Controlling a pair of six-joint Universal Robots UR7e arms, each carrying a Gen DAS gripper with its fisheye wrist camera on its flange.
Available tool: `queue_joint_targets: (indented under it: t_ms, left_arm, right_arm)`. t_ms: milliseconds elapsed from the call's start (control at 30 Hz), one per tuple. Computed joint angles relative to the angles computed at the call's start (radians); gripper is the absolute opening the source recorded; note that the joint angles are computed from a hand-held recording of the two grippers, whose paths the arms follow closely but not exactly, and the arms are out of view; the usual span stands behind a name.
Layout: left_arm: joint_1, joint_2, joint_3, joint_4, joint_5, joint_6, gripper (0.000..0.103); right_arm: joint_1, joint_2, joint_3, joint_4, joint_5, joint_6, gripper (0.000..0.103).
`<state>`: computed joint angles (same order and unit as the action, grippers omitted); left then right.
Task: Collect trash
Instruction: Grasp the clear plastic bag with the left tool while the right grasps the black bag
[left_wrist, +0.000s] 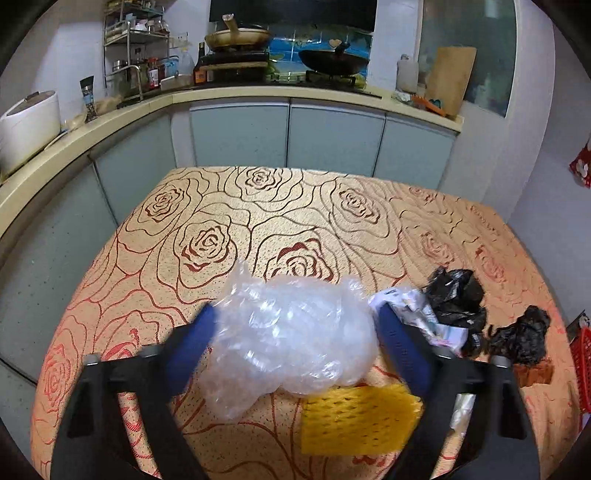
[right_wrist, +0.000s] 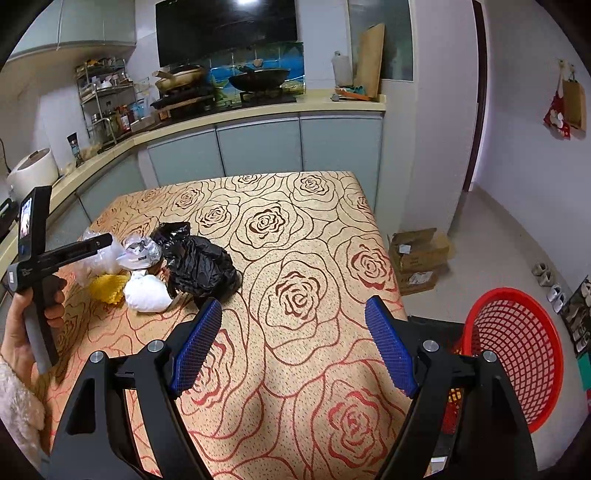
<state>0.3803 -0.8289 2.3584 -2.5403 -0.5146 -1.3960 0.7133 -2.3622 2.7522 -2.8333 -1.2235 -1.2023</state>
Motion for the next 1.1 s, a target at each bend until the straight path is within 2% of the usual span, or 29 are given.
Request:
queue_joint_targets:
  t_ms: [167, 300, 433, 533, 767, 967, 1100]
  left_arm:
    - [0.014, 0.019, 0.030, -0.154, -0.009, 0.080, 0.054]
    - [0.011, 0.024, 0.030, -0.165, -0.006, 0.089, 0.040]
    - [-0.004, 0.025, 0.047, -0.196, 0.005, 0.085, 0.034]
    - [-0.016, 0.014, 0.063, -0.207, 0.018, 0.065, 0.032]
    - [-0.062, 0.001, 0.079, -0.158, 0.074, 0.008, 0.032]
    - [-0.075, 0.000, 0.069, -0.111, 0.095, -0.010, 0.032]
    - [-0.079, -0.007, 0.074, -0.093, 0.102, -0.031, 0.032]
  right_arm:
    - [0.081, 0.090, 0.004, -0.098, -0.068, 0.033, 0.077]
    - [0.153, 0.174, 0.008, -0.175, -0.126, 0.067, 0.077]
    - [0.241, 0.306, 0.004, -0.284, -0.193, 0.115, 0.077]
    - [0.301, 0.389, -0.012, -0.315, -0.232, 0.166, 0.077]
    - [0.428, 0.630, -0.050, -0.488, -0.331, 0.271, 0.078]
    - [0.483, 0.788, -0.077, -0.618, -0.410, 0.290, 0.078]
    - [0.490, 0.830, -0.091, -0.639, -0.432, 0.295, 0.078]
